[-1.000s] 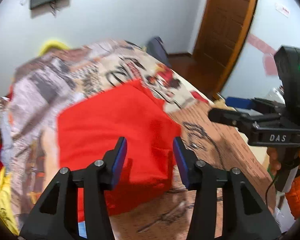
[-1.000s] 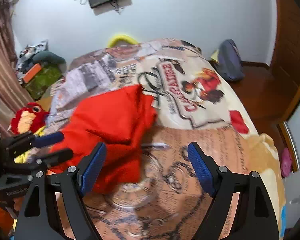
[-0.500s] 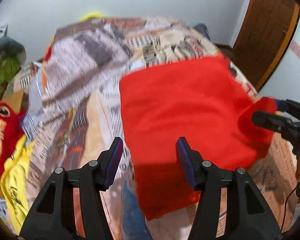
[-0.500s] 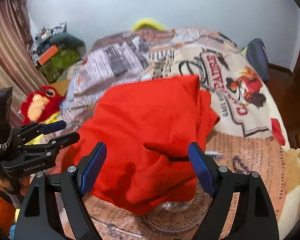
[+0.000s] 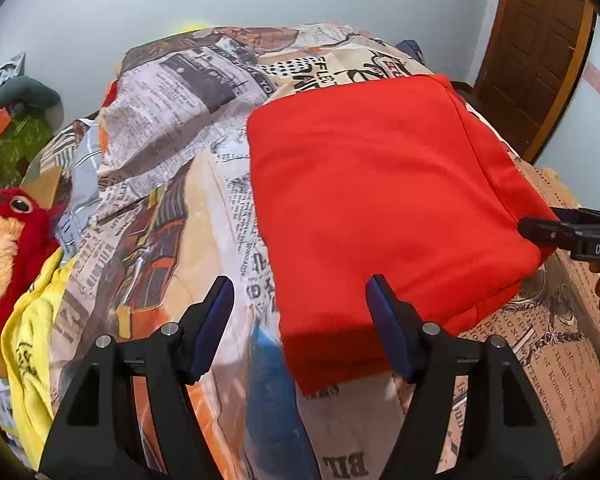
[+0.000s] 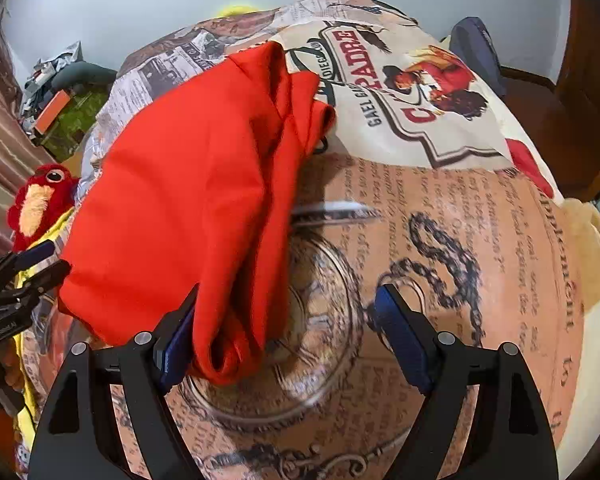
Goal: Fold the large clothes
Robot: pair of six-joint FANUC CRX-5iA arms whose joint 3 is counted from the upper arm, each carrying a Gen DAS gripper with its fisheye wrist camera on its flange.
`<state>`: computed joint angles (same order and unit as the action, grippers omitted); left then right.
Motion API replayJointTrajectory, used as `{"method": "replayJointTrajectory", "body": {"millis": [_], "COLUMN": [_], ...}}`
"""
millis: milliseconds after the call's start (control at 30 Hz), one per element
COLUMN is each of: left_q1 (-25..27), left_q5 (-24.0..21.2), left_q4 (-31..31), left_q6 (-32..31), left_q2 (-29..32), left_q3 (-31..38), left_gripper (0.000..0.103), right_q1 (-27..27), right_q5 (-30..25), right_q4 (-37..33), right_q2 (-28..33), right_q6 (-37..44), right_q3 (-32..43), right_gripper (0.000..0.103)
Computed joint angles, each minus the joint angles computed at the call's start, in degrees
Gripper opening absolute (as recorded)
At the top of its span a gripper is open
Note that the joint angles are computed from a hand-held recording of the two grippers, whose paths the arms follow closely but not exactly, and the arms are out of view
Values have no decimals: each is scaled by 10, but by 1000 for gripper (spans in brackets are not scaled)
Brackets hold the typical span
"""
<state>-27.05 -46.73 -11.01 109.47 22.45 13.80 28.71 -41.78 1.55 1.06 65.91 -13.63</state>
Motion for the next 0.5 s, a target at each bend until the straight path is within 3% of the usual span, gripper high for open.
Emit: {"method": "replayJointTrajectory", "body": {"millis": [167, 267, 500], "left_q1": [-6, -13, 10], "left_q5": [-17, -30, -9], "left_q4": [-20, -51, -36], "left_q6": [12, 21, 16], "left_q2": [-6, -8, -8], "left_q3": [10, 24, 39], "left_gripper": [68, 68, 72], "right_q1": [25, 24, 5], "right_q5": [3, 3, 26], "right_q4": [65, 64, 27], "right_q2": [-20, -29, -30], "right_q6": [-39, -23, 4], "right_q3": [-25, -18, 16], "right_gripper": [81, 81, 81]}}
